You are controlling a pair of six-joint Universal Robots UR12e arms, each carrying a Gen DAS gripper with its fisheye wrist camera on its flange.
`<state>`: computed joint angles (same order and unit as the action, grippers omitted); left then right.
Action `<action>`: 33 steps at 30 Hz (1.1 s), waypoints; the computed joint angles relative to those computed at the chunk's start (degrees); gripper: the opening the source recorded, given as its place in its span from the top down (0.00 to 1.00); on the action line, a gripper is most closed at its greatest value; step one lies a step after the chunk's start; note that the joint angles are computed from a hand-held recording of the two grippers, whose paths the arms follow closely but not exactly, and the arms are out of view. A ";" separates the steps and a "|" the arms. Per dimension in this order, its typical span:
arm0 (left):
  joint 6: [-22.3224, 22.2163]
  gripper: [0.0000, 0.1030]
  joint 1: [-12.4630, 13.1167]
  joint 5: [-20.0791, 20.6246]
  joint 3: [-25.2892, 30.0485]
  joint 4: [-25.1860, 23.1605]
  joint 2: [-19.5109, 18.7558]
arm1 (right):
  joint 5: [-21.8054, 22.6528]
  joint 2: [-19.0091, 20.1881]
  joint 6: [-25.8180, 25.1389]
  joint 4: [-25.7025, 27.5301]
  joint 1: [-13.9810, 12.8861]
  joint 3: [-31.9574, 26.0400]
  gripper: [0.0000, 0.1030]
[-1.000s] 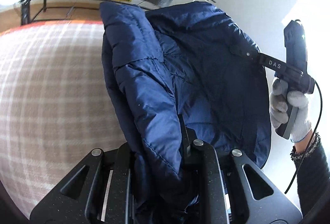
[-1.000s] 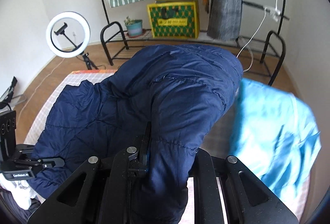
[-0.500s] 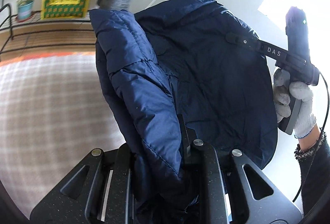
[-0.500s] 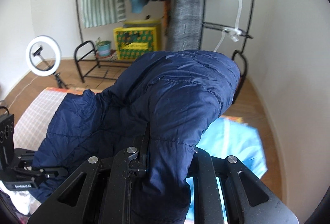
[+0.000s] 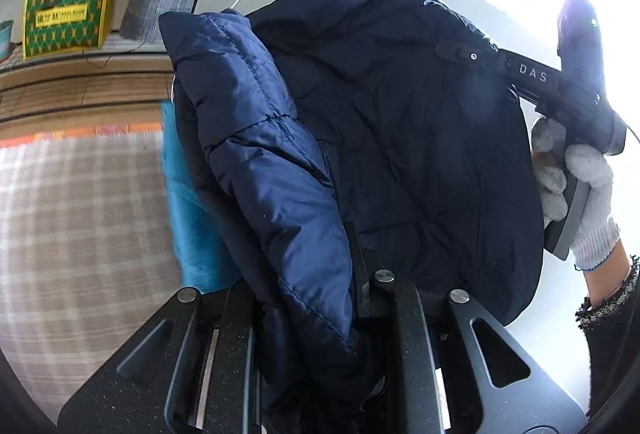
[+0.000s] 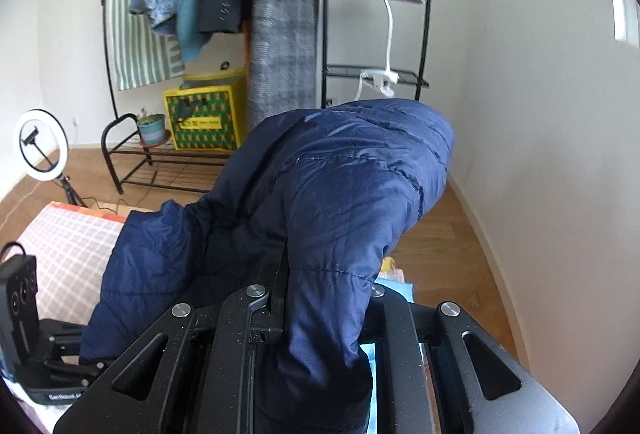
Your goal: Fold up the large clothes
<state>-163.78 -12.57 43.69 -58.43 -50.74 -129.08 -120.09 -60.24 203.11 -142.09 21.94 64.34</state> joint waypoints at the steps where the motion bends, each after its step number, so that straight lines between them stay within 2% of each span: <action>1: -0.45 0.85 -0.28 0.47 -0.09 -0.35 -0.31 | 0.63 -0.16 0.59 -0.07 -0.56 1.03 0.86; 5: -1.94 0.85 -0.97 2.53 -0.90 -0.18 -1.15 | -0.36 0.17 3.67 2.43 -1.99 3.12 0.84; 9: -3.37 0.84 -0.90 2.02 -0.71 0.10 -1.89 | -0.72 0.48 5.96 4.12 -2.95 3.70 0.78; 12: -3.48 0.82 -0.82 2.07 -0.57 0.14 -1.84 | -2.60 1.26 6.52 9.41 -3.02 2.07 0.71; 14: -3.33 0.80 -0.69 1.99 -0.39 -0.30 -1.74 | -3.23 1.34 6.98 13.52 -3.02 1.23 0.70; 15: -3.32 0.78 -0.53 1.80 -0.33 -0.47 -1.64 | -2.81 0.89 7.63 13.86 -3.13 1.71 0.70; 20: -1.24 0.74 -0.31 2.52 -0.26 -0.31 -1.18 | 0.03 -1.81 10.78 10.90 -3.72 5.63 0.70; 22: -0.75 0.73 -0.48 3.67 -0.35 -0.17 -1.15 | 3.67 -3.38 14.32 7.59 -4.58 8.11 0.59; 25: -0.97 0.72 -0.48 3.73 -0.06 -0.61 -1.34 | 6.53 -5.15 20.60 4.01 -5.80 10.82 0.56; 27: -0.06 0.69 -0.20 3.30 0.65 -2.87 -1.35 | 4.05 -6.67 21.40 2.52 -5.13 12.87 0.56; 28: 0.60 0.67 -0.06 3.11 0.98 -3.80 -1.29 | 3.46 -7.37 21.38 2.25 -4.72 13.74 0.50; 30: 2.69 0.65 0.50 2.72 1.44 -5.73 -1.03 | 4.01 -9.27 22.14 0.40 -3.84 16.76 0.40; 33: 3.94 0.59 1.56 2.34 0.03 -3.77 0.26 | 6.77 -11.62 25.10 -0.04 -2.70 21.31 0.40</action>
